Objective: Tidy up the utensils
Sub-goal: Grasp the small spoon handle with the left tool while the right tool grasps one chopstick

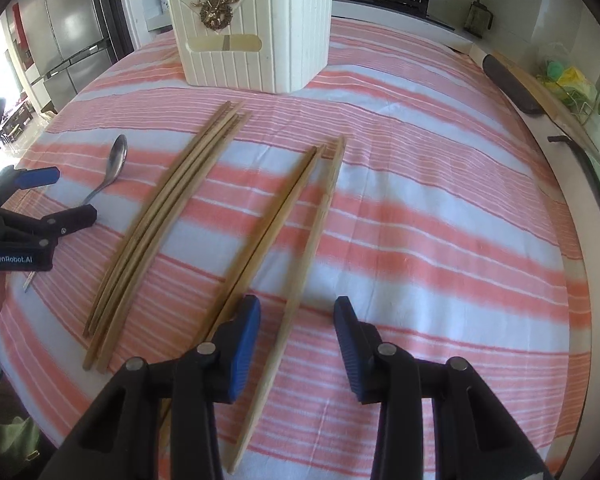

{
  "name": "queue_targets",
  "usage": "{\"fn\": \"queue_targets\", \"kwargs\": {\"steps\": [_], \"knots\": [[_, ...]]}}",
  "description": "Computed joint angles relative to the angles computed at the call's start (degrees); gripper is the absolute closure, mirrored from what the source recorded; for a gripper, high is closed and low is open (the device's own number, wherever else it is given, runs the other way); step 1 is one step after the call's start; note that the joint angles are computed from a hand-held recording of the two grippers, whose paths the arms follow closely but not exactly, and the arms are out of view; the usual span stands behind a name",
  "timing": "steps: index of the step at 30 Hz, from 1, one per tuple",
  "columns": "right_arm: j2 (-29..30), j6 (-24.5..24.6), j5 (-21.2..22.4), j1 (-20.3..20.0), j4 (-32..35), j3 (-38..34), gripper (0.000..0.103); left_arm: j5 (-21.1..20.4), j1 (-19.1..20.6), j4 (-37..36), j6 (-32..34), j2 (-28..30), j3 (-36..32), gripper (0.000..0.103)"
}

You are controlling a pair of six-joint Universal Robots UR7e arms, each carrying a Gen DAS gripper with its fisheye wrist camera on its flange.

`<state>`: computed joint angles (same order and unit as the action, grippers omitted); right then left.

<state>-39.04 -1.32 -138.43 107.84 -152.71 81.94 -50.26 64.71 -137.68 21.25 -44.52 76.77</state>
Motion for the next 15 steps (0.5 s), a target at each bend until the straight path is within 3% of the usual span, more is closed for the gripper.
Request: {"fn": "queue_targets", "kwargs": {"steps": [4,7,9,10,12,15], "knots": [[2.61,1.0,0.98,-1.56,4.26,-7.26,0.083,-2.05,0.47,3.75,-1.92,1.41,-3.5,0.008],[4.69,1.7,2.07,-2.62,6.54,-12.46,0.086,-2.74,-0.02,4.08,-2.95,2.28,-4.4,0.015],[6.02,2.37,2.66,-3.22,8.34,-15.74,0.091,-3.39,-0.4,3.41,-2.82,2.75,-4.54,0.032],[6.42,2.95,3.15,-3.5,8.87,-16.9,0.094,-4.14,-0.52,3.3,-2.56,2.87,-4.66,0.047],[6.58,4.5,5.16,-4.14,9.7,-18.26,0.096,-4.62,-0.92,2.58,-1.03,3.16,-4.6,0.067],[5.71,6.39,8.4,-5.12,8.63,-18.08,0.096,-4.64,-1.0,2.45,-0.21,3.4,-5.01,0.067]]}}
